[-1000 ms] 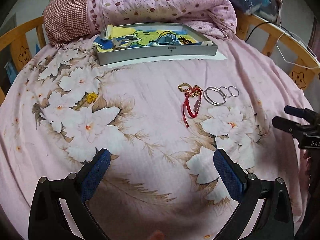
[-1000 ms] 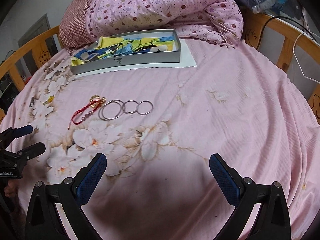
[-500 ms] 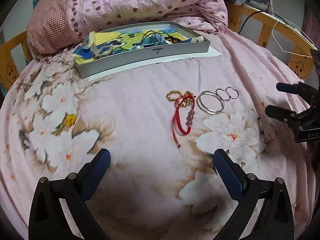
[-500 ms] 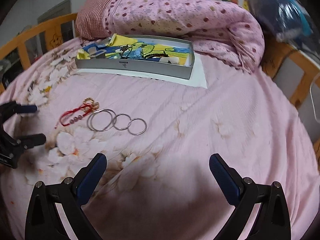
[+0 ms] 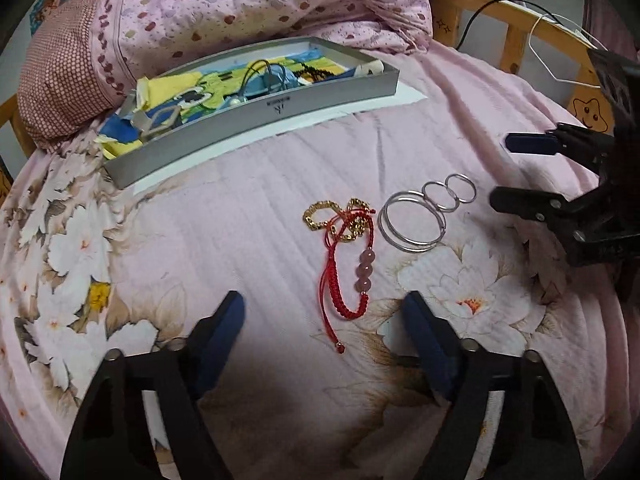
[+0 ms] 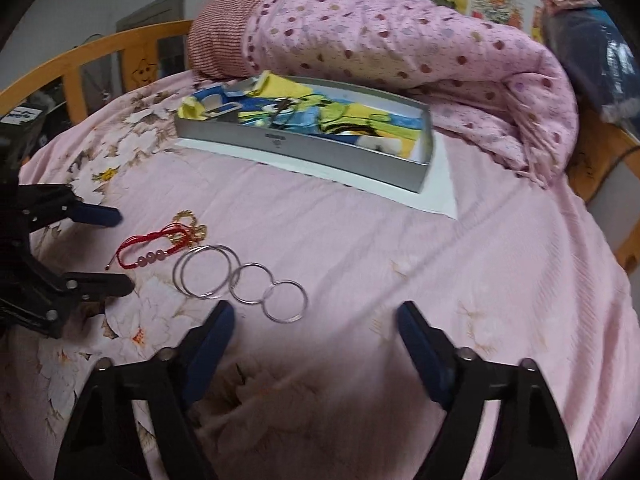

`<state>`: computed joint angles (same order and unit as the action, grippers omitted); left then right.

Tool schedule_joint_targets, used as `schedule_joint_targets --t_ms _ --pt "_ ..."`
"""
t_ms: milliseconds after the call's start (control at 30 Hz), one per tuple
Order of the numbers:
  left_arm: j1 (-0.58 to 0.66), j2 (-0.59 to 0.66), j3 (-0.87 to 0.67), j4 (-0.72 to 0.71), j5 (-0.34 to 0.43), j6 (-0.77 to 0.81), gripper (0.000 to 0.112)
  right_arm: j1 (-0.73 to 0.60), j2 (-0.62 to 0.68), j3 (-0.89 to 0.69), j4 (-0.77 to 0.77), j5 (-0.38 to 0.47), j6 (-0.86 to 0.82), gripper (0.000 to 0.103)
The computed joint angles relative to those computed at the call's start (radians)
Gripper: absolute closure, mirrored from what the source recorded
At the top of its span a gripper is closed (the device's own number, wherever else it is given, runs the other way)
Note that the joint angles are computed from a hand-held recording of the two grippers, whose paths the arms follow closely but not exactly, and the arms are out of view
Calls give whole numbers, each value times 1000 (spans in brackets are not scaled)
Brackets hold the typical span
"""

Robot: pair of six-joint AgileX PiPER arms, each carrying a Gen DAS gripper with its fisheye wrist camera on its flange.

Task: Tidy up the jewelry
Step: 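Move left tool to the red bead bracelet while right tool approaches the silver rings, then close left tool on the red bead bracelet while right tool grips a silver ring, then carry the red bracelet and silver ring over the tray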

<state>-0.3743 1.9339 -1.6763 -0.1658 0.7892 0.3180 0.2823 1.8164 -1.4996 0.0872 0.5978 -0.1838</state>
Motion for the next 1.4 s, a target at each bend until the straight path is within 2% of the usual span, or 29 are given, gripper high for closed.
schedule_joint_targets --t_ms 100,167,367,467,633,733,800,867,1167,1267,1400 --pt "-3 6 -4 -3 -4 7 49 -8 37 -37 84 31 -101 42" --pt "-5 13 -14 -10 -1 20 57 -9 62 -63 114 57 -145 44" --pt "-11 37 -38 -14 1 20 70 -7 115 -124 133 87 -186 45" --pt "-15 40 -40 -5 -4 15 73 -11 145 -162 150 110 -205 45" --pt "-24 45 -42 24 -15 -13 87 -15 159 -182 156 132 -214 45" --pt "-37 38 -24 53 -37 -29 95 -8 141 -155 150 120 -219 55" --pt "-43 32 -12 62 -50 -32 98 -3 130 -140 154 115 -234 67" --pt "-49 29 -4 72 -56 -38 103 1 124 -132 161 116 -245 75" --pt "-47 5 14 82 -39 -89 106 21 74 -69 97 81 -155 76" --pt "-38 -10 23 58 -18 -92 107 46 43 -33 18 54 -97 76" --pt "-43 -51 68 69 -34 -104 107 93 11 0 -117 28 -4 76"
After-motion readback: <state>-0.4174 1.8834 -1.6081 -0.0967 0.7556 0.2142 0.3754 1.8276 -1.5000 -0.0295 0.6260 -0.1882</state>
